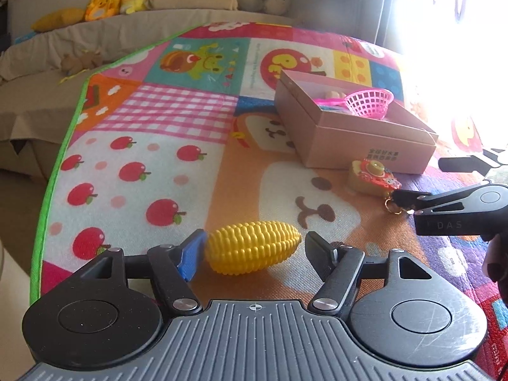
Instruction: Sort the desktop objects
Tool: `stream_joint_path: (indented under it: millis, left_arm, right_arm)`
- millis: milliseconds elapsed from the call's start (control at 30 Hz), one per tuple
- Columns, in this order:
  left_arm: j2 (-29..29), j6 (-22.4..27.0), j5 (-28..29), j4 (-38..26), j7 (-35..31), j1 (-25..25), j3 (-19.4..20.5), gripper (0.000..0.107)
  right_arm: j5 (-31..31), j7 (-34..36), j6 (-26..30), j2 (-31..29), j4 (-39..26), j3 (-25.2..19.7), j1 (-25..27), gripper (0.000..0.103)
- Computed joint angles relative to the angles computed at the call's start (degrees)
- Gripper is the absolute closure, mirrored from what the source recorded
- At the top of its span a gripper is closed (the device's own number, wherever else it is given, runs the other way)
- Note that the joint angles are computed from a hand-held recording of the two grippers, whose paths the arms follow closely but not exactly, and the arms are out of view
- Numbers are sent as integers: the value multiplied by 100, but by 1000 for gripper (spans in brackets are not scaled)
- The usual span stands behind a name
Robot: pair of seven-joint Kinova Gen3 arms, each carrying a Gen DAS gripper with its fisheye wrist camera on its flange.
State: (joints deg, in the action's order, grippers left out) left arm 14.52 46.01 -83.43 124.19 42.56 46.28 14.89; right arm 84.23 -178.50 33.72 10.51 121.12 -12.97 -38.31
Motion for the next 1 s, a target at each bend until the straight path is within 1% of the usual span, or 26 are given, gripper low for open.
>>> stream_joint_path:
  millis: [33,67,100,133,233,267,300,333,367,433,500,533,567,600,667,700,733,767,800,833,900,933,967,1000]
  left_arm:
    - [5,6,-12,0,9,5,1,32]
    - [6,4,-32,8,29,8,1,32]
    - [1,-2,-52,18,52,7,1,32]
    - [-4,-9,-74,32,83,3,1,31]
    - [-22,-33,-148,74,191,-14,13,31]
    - [-25,-34,-161,82,212,-18,20,31]
    - [-25,-32,-162,82,213,-24,27,31]
    - [-29,-35,-167,89,216,-29,32,31]
    - [-25,-28,-163,86,215,-31,37,31]
    - [-31,-31,-185,99,250,-35,41,31]
    - [-39,-53,-252,133,339,-45,45,30]
    - [-45,-61,-276,146,372,-53,51,30]
    - [-47,-59,-286,150,391,-56,59,29]
    - [-48,-59,-302,157,409,-61,66,28]
    - [-53,-61,-339,173,453,-69,79,25]
    - [-50,-47,-331,169,457,-70,87,25]
    - [-45,-37,-315,161,449,-72,92,24]
    - [-39,-18,-288,147,425,-67,98,24]
    - [-33,-3,-266,136,393,-64,98,23]
    - [-17,35,-220,107,342,-47,104,21]
    - [17,126,-106,40,200,1,108,19]
    - [31,141,-51,6,129,19,105,18]
    - [38,144,8,-24,54,34,101,17]
    - [50,153,64,-53,-12,56,95,17]
  right_arm:
    - [129,-106,140,0,60,95,-105,15]
    - [176,-121,186,-44,114,146,-104,15]
    - [145,-151,140,-105,138,91,3,15]
    - [93,-178,0,-185,158,-50,216,15]
    - [-194,-312,-699,-365,128,-530,1013,15]
    - [-182,-440,-932,-372,111,-603,1172,15]
    - [-214,-474,-1165,-354,71,-571,1225,15]
    - [-321,-416,-1312,-309,11,-467,1172,15]
    - [-518,-265,-1365,-211,-99,-321,1013,15]
    - [-807,-59,-1274,-9,-316,131,485,15]
    - [-848,-38,-1170,172,-478,342,196,17]
    - [-942,91,-1196,225,-538,381,171,20]
    - [-1119,313,-1196,298,-622,344,207,34]
    - [-1327,543,-1191,348,-686,413,149,45]
    - [-1464,724,-1322,313,-675,411,216,45]
    - [-1392,703,-1307,289,-639,305,297,45]
    - [-1227,588,-1263,268,-593,108,451,45]
    - [-994,412,-1263,211,-497,18,515,45]
    - [-761,229,-1301,142,-391,33,497,45]
    - [-528,53,-1344,61,-279,155,373,45]
    - [-62,-252,-1273,-126,-48,500,-62,45]
    - [171,-361,-1109,-227,70,536,-218,45]
    - [404,-471,-895,-315,190,466,-297,45]
    - [637,-604,-716,-380,301,313,-269,45]
